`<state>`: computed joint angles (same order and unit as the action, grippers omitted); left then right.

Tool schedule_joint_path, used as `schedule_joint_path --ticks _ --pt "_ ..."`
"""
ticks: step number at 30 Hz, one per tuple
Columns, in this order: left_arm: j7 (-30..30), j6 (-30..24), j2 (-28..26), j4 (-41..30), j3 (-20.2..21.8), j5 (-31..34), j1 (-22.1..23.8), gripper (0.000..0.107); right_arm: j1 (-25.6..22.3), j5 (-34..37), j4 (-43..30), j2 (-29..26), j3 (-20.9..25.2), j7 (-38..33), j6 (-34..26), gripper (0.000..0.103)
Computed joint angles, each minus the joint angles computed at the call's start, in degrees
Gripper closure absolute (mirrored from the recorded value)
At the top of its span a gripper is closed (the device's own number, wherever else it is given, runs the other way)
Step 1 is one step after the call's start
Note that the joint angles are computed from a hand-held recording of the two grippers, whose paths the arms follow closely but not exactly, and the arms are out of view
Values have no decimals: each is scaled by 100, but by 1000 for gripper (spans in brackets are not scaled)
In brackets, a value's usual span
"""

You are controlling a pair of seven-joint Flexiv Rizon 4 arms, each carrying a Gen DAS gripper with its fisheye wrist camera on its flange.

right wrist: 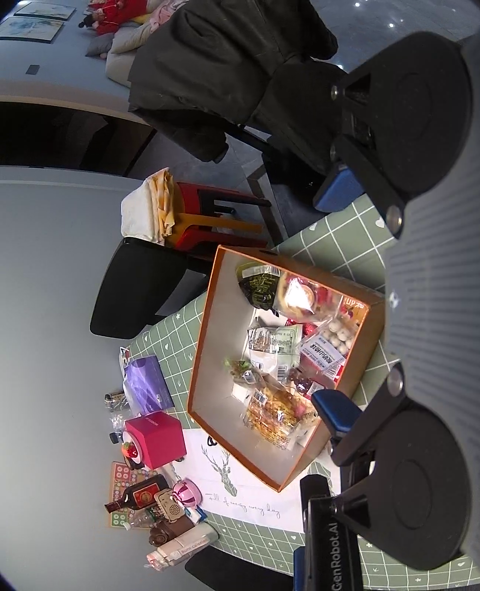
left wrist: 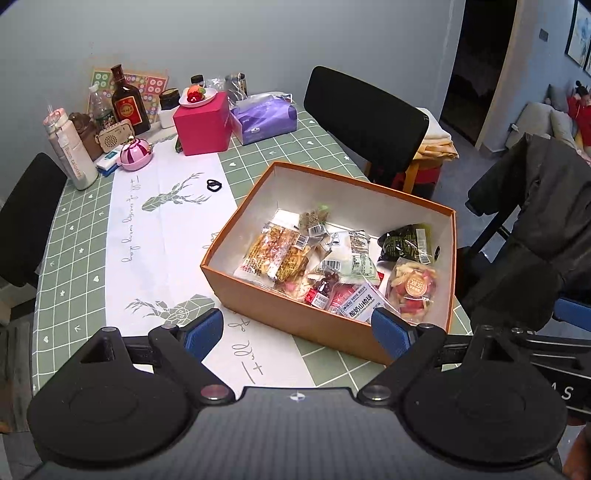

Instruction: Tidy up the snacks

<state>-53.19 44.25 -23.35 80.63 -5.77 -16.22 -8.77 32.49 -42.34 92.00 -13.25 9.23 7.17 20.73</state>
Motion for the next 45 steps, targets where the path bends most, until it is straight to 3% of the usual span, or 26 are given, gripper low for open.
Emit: schedule_joint_path --ticks 45 --pt "257 156 318 339 6 15 -56 4 0 -84 206 235 132 271 -89 3"
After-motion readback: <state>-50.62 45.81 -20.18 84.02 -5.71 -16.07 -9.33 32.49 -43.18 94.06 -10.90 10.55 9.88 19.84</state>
